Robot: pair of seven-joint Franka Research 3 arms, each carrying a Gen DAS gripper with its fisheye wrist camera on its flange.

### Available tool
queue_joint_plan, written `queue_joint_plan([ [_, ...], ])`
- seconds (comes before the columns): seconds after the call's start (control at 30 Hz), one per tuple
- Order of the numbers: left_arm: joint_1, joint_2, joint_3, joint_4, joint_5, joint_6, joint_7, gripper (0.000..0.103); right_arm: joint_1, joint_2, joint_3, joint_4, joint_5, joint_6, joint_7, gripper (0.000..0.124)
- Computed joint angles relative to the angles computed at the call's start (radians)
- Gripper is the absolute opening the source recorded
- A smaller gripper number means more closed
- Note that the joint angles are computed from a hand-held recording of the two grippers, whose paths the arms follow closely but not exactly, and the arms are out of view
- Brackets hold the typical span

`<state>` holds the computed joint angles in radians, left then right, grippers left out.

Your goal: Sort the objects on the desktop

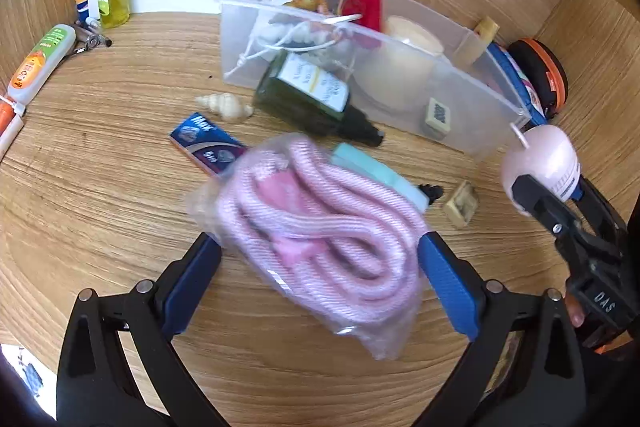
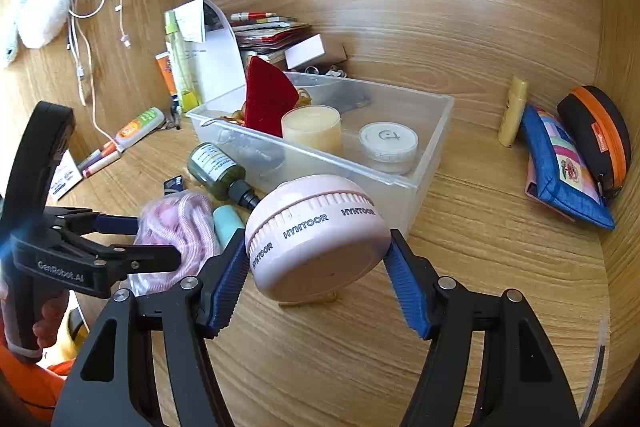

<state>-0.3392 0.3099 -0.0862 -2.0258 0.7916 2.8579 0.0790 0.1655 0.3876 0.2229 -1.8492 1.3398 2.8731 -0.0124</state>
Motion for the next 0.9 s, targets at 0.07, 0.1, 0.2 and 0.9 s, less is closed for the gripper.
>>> queue_joint_plan([
  [0.07,-0.015,0.027,-0.007,0.043,-0.005,-0.058,0.018,0.102,-0.01,-0.003,0.002,-0.003,0.013,-0.015,-0.019,0.063],
  [0.1,-0.037,0.04,0.004,0.068,0.019,-0.099,0.001,0.103,-0.013,-0.004,0.001,-0.005,0.017,-0.026,-0.024,0.063],
  [0.2,-0.065,0.059,0.017,0.096,0.082,-0.128,-0.053,0.103,-0.023,-0.009,-0.004,-0.009,0.033,-0.068,-0.044,0.063],
  [0.9,-0.089,0.11,0.044,0.155,0.229,-0.106,-0.042,0.099,-0.018,0.0,-0.036,-0.002,0.016,-0.14,0.005,0.063],
])
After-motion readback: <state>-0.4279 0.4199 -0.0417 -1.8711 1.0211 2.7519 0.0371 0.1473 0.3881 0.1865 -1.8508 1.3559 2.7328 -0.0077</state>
